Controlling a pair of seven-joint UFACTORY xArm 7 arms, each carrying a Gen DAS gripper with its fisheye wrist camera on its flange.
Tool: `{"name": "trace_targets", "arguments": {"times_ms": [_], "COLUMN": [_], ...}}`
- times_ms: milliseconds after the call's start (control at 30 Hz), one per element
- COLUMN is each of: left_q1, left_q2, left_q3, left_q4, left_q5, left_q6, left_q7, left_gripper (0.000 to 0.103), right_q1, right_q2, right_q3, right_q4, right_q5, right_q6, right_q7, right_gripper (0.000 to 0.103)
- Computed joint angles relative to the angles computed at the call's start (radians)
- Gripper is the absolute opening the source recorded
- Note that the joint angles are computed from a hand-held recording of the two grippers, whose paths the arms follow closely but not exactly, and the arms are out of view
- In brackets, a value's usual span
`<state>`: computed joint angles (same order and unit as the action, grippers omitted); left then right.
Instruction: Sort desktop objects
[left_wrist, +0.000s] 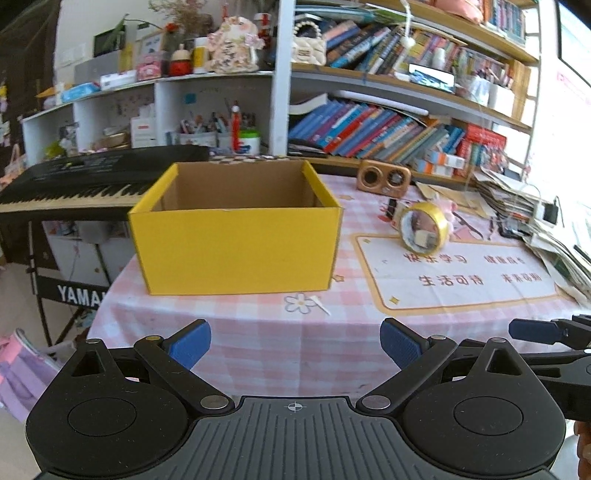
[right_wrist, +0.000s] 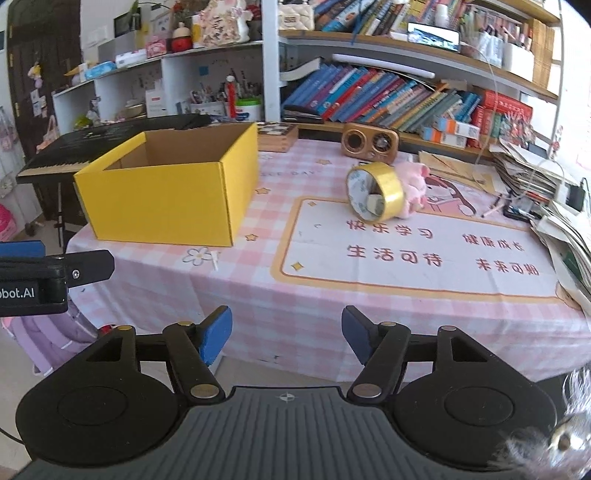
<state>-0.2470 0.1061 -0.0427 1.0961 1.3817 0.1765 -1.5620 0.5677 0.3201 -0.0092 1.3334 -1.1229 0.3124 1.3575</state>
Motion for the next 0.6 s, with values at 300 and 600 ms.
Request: {"name": "trace_targets", "arguments": {"times_ms": [300,600], "left_q1": [-0.032,-0.099], "left_q2": [0.055,0.119], "left_q3": [0.011,0.052], "left_q4": [0.049,0.110], "left_q5": [-0.101,-0.227], "left_q6": [-0.035,-0.055], "left_q7": [0.119,0.255], "left_gripper": [0.100,0.100], "right_q1": [-0.022,-0.065], "right_q2": [-0.035,-0.057], "right_q3": [0.006,0.021], "right_q4": [-0.044,-0.070], "right_q5": [0.003,0.003], "right_q6": [0.031,0.048], "right_q7": [0.020,0.035], "right_gripper": [0.069,0.070]}}
